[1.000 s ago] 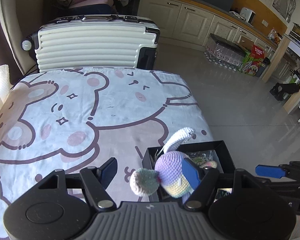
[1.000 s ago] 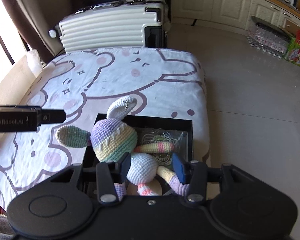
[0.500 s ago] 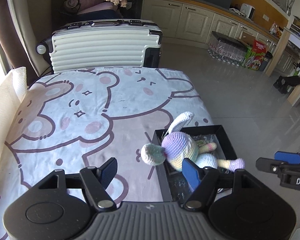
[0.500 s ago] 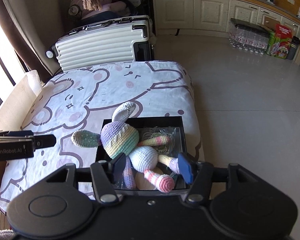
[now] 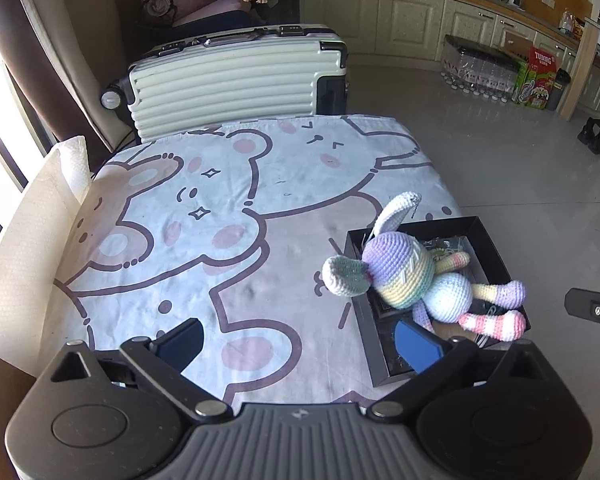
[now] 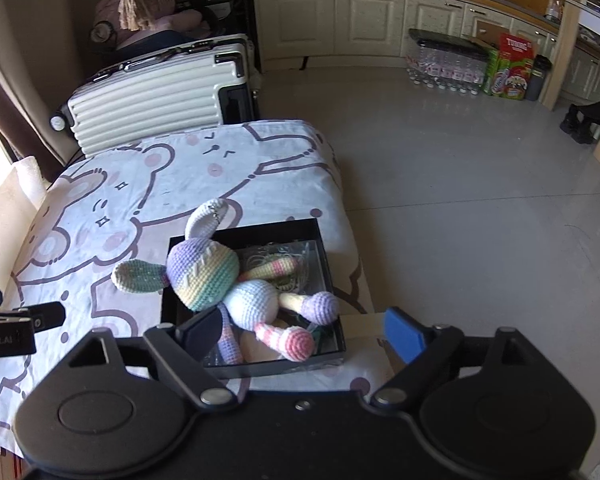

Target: Organize objects

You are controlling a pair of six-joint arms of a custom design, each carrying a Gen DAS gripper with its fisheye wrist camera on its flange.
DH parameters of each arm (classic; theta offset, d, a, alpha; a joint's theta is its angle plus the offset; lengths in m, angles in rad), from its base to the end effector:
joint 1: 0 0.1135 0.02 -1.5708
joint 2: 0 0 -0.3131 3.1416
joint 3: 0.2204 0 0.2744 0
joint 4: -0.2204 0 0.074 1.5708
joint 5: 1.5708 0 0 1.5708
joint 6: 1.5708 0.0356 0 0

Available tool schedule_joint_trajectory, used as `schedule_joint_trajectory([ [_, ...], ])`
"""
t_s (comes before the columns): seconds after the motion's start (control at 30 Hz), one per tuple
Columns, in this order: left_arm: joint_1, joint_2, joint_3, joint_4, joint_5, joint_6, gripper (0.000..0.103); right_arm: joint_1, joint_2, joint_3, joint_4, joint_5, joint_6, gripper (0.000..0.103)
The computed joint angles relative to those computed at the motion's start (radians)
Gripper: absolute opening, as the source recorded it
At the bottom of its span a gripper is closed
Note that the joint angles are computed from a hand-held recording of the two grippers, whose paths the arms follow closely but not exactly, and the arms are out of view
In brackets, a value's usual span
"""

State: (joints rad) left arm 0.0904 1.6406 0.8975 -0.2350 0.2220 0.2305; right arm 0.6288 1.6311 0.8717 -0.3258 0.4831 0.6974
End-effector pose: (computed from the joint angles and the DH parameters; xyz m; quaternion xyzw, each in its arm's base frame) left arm 0.3397 0.0229 0.1987 0.0988 0.9459 -0.0582 0.3034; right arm 0.2714 0.1770 0.1919 0.0898 0.9400 -0.0393 0.3269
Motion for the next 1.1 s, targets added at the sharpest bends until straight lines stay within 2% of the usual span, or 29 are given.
schedule_joint_trajectory([
  [0.2,0.004,0.007,0.004,-0.002,0.014,-0.009,0.103,0.006,0.024,0.012,-0.022,0.016,0.003,0.103],
  [1.1,-0.015,0.016,0.007,0.004,-0.006,-0.027,0.103,-0.003,0.011,0.003,-0.027,0.012,0.005,0.103],
])
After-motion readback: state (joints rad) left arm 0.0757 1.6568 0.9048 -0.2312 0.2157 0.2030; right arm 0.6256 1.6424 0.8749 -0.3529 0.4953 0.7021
